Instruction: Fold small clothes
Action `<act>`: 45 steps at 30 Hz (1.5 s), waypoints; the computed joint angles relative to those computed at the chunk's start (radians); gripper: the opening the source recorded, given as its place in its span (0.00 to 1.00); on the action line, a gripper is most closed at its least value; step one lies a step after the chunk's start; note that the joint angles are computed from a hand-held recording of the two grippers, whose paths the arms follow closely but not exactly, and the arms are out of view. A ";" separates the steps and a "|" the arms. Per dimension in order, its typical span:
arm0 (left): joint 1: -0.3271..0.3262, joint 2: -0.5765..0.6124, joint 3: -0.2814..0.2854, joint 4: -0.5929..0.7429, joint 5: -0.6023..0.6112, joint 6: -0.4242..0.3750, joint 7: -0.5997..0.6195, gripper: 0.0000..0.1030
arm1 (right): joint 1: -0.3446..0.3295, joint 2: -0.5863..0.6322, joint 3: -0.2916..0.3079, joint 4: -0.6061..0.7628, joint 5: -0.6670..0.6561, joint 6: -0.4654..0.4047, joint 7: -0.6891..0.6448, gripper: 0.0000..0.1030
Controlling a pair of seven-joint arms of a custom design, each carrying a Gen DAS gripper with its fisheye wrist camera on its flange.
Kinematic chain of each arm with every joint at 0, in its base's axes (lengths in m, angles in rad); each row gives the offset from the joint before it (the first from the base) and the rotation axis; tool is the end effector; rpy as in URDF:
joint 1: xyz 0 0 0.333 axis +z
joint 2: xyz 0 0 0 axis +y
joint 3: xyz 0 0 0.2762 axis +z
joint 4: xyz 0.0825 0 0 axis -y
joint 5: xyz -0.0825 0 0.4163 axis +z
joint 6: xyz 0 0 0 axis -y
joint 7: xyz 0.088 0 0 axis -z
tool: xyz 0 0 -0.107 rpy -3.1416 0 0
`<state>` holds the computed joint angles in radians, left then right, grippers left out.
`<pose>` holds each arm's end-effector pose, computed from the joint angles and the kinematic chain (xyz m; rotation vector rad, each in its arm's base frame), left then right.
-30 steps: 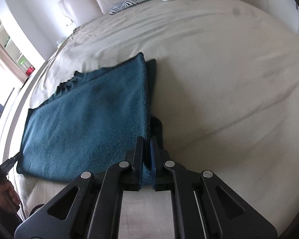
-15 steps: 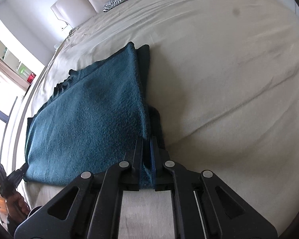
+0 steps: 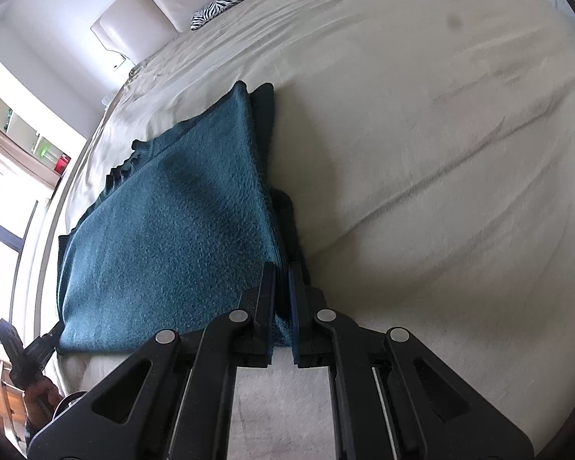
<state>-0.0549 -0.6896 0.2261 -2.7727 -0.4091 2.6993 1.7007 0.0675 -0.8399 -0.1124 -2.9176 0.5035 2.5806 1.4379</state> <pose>0.4184 0.0770 0.4194 -2.2821 1.5879 -0.9858 0.3811 -0.0165 0.3935 -1.5192 1.9766 -0.0822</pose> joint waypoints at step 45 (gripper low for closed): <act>0.042 0.557 -0.211 0.465 0.127 0.166 -0.022 0.52 | 0.350 0.847 -0.030 0.763 0.829 -0.111 -0.447 0.28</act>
